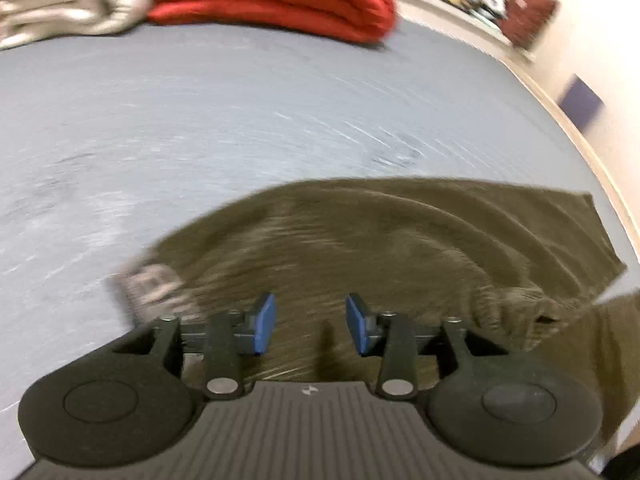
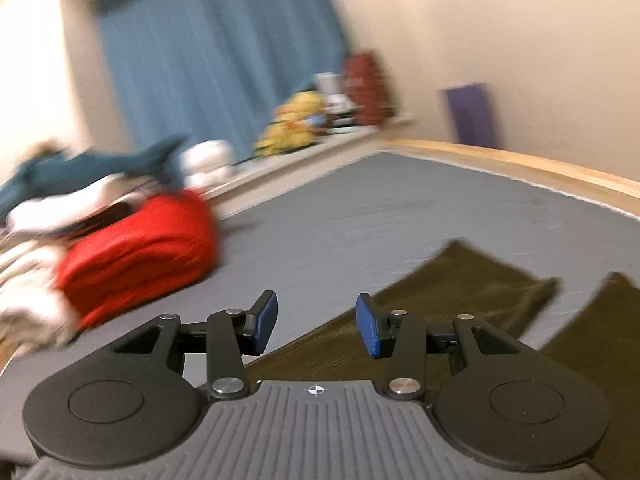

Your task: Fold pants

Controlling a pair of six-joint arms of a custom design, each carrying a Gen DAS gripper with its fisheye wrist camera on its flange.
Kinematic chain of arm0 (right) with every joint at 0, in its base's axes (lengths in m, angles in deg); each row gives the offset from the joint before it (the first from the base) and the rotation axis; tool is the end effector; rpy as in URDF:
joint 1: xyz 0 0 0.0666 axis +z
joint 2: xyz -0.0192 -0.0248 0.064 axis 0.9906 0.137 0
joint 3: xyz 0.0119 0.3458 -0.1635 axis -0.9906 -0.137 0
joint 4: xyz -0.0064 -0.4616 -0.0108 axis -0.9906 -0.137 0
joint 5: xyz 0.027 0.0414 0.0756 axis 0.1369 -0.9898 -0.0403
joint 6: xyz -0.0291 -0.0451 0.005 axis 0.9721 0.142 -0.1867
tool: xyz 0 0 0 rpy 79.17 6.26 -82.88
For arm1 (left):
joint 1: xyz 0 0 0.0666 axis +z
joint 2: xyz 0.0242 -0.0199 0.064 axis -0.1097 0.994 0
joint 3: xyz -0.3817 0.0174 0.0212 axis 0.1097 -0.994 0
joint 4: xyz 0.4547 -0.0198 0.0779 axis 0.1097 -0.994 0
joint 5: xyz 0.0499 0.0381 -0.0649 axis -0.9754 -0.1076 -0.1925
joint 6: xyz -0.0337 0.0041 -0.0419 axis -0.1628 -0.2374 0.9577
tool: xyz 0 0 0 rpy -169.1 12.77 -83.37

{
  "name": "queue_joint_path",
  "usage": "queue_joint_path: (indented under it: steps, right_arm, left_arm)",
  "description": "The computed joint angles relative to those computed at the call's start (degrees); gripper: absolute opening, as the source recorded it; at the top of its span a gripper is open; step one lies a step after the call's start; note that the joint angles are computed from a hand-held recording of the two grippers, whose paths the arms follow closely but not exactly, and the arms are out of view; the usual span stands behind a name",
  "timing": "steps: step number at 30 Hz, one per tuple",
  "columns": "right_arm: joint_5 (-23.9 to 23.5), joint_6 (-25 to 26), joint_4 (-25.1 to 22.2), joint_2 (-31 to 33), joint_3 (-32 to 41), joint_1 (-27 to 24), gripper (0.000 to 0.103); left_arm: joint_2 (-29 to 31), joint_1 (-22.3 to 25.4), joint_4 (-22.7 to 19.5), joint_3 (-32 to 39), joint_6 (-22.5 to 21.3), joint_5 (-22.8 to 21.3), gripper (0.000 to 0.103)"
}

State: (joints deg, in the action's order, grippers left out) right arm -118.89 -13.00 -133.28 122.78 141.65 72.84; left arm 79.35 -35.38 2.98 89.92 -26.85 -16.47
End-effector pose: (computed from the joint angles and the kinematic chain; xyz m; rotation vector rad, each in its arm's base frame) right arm 0.5908 -0.0740 0.5974 -0.1178 1.9856 0.6971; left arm 0.3966 -0.2013 0.5689 -0.8196 2.3514 0.0709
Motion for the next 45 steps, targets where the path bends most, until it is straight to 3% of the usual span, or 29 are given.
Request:
queue_joint_path:
  steps: [4, 6, 8, 9, 10, 11, 13, 15, 17, 18, 20, 21, 22, 24, 26, 29, 31, 33, 35, 38, 42, 45]
  right_arm:
    - [-6.1, 5.8, 0.1, -7.5, -8.8, 1.8, 0.046]
    - [-8.5, 9.6, -1.0, -10.2, -12.5, 2.8, 0.046]
    - [-9.6, 12.2, -1.6, -12.4, -16.1, 3.6, 0.046]
    - [-9.9, 14.2, -2.8, -13.2, -17.5, 3.9, 0.046]
    - [-9.4, 17.2, -6.9, -13.1, -17.4, 4.4, 0.046]
    - [-8.2, 19.5, -12.9, -12.1, -15.8, 5.0, 0.046]
    - [-11.3, 21.6, -20.4, -10.4, -12.9, 5.1, 0.045]
    - [-12.4, 23.1, -19.0, -11.4, -13.4, 5.1, 0.045]
    - [-11.6, 23.5, -14.1, -13.3, -15.2, 4.9, 0.046]
    - [-11.9, 23.5, -13.3, -13.5, -15.4, 4.7, 0.046]
    - [-12.4, 23.2, -13.6, -12.8, -14.8, 4.2, 0.046]
    - [-12.5, 23.2, -14.0, -12.4, -14.5, 4.0, 0.046]
    - [-12.3, 23.4, -14.9, -11.9, -13.9, 3.7, 0.046]
    - [-12.1, 23.0, -17.3, -11.0, -12.5, 3.5, 0.046]
    - [-12.9, 22.2, -18.4, -10.6, -12.2, 3.1, 0.046]
    - [-13.7, 22.3, -18.9, -10.6, -11.8, 1.8, 0.046]
    - [-14.0, 22.6, -19.0, -10.9, -12.3, 1.1, 0.046]
    - [-14.3, 23.4, -19.9, -11.0, -12.3, 0.5, 0.046]
    - [-14.6, 24.5, -21.0, -11.1, -12.6, 0.0, 0.046]
    - [-14.9, 26.3, -23.3, -11.4, -12.7, -0.1, 0.046]
    - [-16.5, 28.1, -26.2, -12.2, -12.7, 0.2, 0.046]
    - [-16.9, 28.5, -26.4, -13.6, -13.6, 1.0, 0.046]
  left_arm:
    - [-6.4, -1.4, -1.9, -6.1, 8.4, -7.8, 0.062]
    - [-9.0, -1.5, -1.3, -10.2, 11.7, -8.8, 0.064]
    - [-9.8, -0.3, -2.9, -11.1, 9.4, -7.2, 0.065]
    - [-10.7, -0.4, -2.5, -12.1, 8.2, -8.6, 0.075]
    - [-11.5, -0.3, -2.1, -13.2, 7.7, -10.0, 0.082]
    - [-12.2, 0.0, -1.0, -13.9, 7.6, -10.1, 0.082]
    - [-14.1, 1.4, 2.8, -15.8, 9.3, -7.4, 0.082]
    - [-14.5, 2.4, 6.1, -17.4, 10.3, -5.0, 0.082]
    - [-12.9, 2.8, 5.4, -17.0, 10.3, -4.4, 0.082]
    - [-12.2, 3.1, 5.2, -16.9, 9.4, -3.7, 0.080]
    - [-11.2, 3.5, 4.6, -16.7, 8.5, -3.6, 0.065]
    - [-10.8, 3.9, 5.1, -16.8, 7.2, -3.9, 0.044]
    - [-11.0, 4.0, 5.1, -16.5, 6.5, -4.2, 0.032]
    - [-13.9, 4.2, 7.1, -17.2, 10.7, -7.5, 0.030]
    - [-14.1, 4.0, 6.7, -17.1, 10.7, -8.6, 0.030]
    - [-11.6, 3.2, 1.1, -15.5, 10.0, -6.8, 0.041]
    - [-10.9, 1.9, -3.5, -14.0, 12.4, -8.8, 0.071]
    - [-12.6, -0.1, -5.7, -13.9, 17.2, -10.8, 0.077]
    - [-15.7, -1.7, -4.2, -15.3, 19.6, -8.2, 0.078]
    - [-18.3, -4.2, -2.4, -16.5, 18.7, -2.3, 0.079]
    - [-18.1, -9.1, -3.5, -16.8, 11.7, 7.1, 0.084]
    - [-15.3, -13.1, -6.8, -16.0, 5.7, 11.2, 0.083]
